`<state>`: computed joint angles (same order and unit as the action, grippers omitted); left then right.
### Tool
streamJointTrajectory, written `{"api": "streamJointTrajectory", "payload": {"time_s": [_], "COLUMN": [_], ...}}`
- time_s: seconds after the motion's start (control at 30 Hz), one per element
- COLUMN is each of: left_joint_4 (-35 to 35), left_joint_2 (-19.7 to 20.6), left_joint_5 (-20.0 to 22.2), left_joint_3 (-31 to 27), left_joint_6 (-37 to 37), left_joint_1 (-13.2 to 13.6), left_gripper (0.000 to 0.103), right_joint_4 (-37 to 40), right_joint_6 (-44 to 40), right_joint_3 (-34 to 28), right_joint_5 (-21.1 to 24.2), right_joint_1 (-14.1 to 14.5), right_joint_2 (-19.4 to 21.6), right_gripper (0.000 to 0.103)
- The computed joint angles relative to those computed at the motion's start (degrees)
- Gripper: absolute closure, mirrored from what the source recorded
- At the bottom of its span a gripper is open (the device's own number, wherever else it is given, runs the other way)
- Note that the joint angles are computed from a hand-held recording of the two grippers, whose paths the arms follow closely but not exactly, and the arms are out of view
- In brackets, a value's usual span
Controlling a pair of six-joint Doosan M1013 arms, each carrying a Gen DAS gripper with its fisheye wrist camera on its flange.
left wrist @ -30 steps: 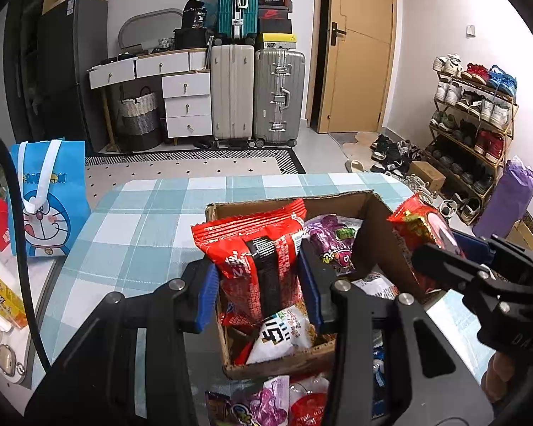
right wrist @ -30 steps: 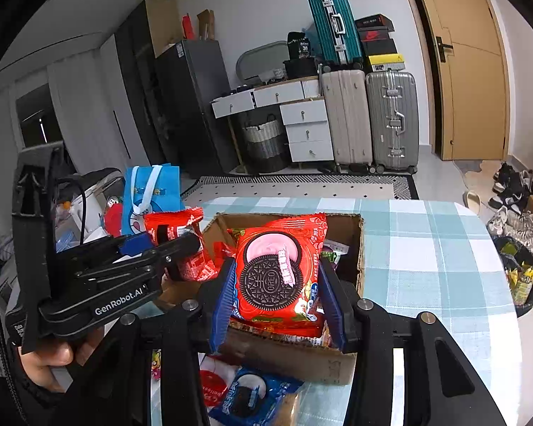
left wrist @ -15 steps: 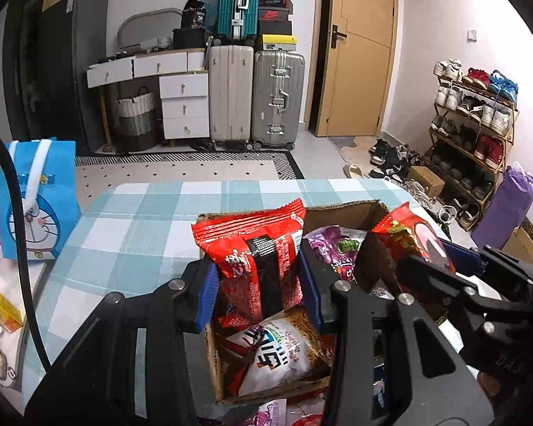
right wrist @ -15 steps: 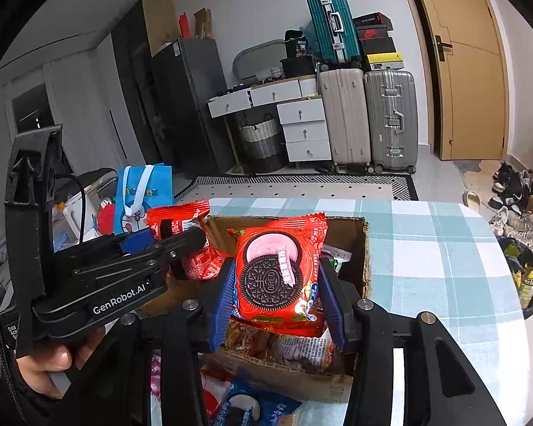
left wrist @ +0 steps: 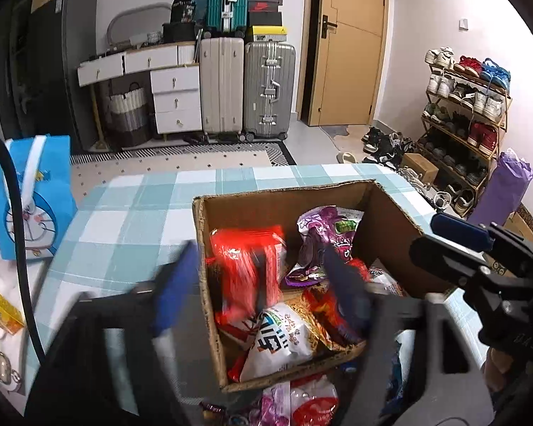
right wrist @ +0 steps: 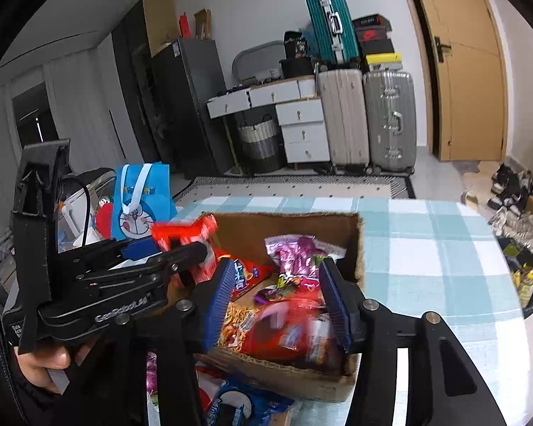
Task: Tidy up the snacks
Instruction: 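Withdraw both open tools from the box toward the remaining snacks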
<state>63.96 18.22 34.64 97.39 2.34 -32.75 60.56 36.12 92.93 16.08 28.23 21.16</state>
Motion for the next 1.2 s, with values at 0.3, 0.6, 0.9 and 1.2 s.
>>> {"api": "streamJointTrajectory", "payload": {"time_s": [0.3,0.6,0.9,1.2], "left_joint_4": [1.7,3.7,1.2,-1.1], "left_joint_2": [-4.3,-8.4,-8.2,-6.9], "left_joint_5": [2.1,6.1,7.5,6.6], "left_joint_3": [4.6,11.2,13.9,13.4], "left_joint_6": [-1.8,-8.2,-9.3,-8.7], "left_joint_1": [-2.8,-5.9,-6.7,-6.2], "left_gripper": [0.0,0.0,0.0,0.0], "right_joint_4": [2.1,-17.0,-22.7,-30.3], "right_joint_6": [-2.8,15.2,22.9,29.7], "right_joint_3": [5.0,8.6,10.7,10.3], "right_joint_5": [-2.7,-1.3,-0.5,-1.0], "right_joint_1": [-0.1,0.3,1.0,2.7], "right_joint_2": [-4.4,-6.6,-5.8,-4.4], "right_gripper": [0.001,0.001,0.001,0.001]}}
